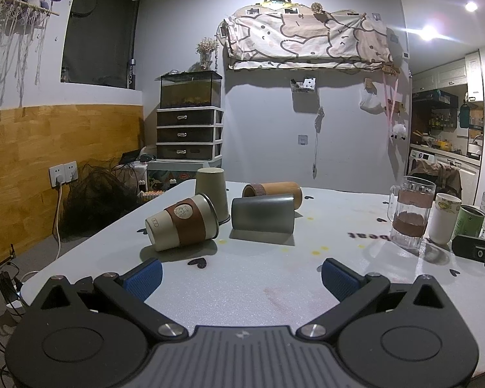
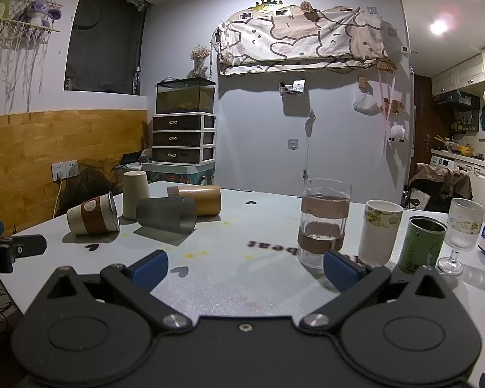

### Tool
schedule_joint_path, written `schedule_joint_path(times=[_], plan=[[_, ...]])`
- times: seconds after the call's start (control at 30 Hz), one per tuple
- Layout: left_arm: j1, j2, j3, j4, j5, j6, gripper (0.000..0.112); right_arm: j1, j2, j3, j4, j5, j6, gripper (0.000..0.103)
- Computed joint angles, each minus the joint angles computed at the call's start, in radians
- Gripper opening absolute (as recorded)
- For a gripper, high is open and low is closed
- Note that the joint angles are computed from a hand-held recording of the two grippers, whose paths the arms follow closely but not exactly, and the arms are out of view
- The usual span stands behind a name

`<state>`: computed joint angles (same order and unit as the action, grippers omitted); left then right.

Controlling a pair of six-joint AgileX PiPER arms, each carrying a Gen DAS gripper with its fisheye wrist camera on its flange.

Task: Flip cup upright

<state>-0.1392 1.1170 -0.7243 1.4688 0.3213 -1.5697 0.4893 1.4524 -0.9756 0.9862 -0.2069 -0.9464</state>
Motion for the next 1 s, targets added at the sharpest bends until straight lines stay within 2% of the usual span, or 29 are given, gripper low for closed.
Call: schedule_joint_path(times=[0.6, 1.0], plan=[[0.003, 0.000, 0.000, 0.000, -0.004, 0.001, 0.103, -0.002, -0.002, 0.002, -0.010, 0.003, 0.009, 0.103], [0.002, 0.002, 0.000, 0.010, -0.005, -0.009, 0.103, 0.005, -0.011, 0.008, 0.035, -0.002, -0.032, 0.103]])
